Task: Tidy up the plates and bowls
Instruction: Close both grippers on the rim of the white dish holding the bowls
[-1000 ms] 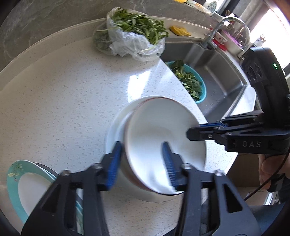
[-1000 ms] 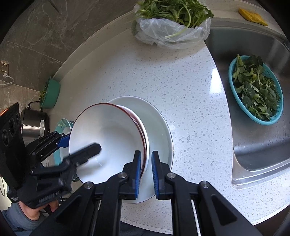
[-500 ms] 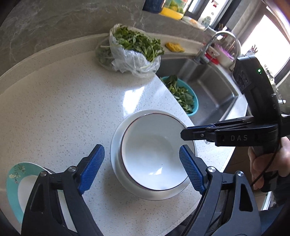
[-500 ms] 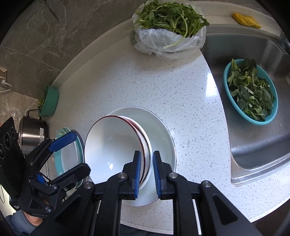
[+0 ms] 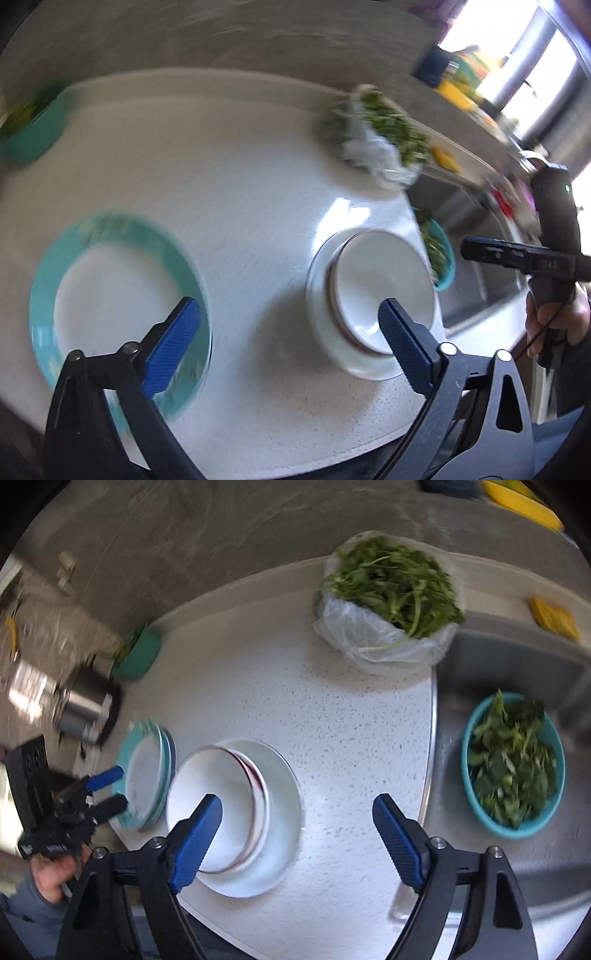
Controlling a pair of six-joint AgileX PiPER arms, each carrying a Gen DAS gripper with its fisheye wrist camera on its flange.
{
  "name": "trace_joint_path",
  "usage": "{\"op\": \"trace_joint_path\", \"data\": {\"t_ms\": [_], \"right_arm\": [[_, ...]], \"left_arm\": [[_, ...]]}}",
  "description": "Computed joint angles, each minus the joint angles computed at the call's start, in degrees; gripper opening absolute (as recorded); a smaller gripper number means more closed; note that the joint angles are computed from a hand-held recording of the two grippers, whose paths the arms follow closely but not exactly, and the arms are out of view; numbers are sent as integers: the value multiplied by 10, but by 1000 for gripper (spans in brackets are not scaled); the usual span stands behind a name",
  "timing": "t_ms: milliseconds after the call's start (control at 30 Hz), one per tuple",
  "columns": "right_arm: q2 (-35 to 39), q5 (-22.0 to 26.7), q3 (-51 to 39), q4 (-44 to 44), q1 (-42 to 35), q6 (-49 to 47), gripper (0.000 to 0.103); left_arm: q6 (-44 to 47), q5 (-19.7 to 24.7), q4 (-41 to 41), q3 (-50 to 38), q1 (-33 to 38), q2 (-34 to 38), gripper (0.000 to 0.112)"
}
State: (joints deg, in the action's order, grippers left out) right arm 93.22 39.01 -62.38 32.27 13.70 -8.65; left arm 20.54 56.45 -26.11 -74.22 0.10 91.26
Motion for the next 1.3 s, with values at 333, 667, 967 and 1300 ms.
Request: {"op": "trace_joint_path", "data": {"t_ms": [333, 667, 967, 1300], "right_arm": [[83, 85, -43, 54, -58, -198, 86], [144, 109, -101, 23, -34, -215, 86], [199, 125, -150, 11, -18, -227, 78], [226, 119, -161, 21, 9, -254, 53]], "left_arm": [[-290, -129, 140, 184, -135, -102, 103], [-409, -210, 159, 271, -158, -93, 103], [-446, -208, 200, 214, -158, -7, 102], [-447, -222, 216, 159, -174, 69, 88]]}}
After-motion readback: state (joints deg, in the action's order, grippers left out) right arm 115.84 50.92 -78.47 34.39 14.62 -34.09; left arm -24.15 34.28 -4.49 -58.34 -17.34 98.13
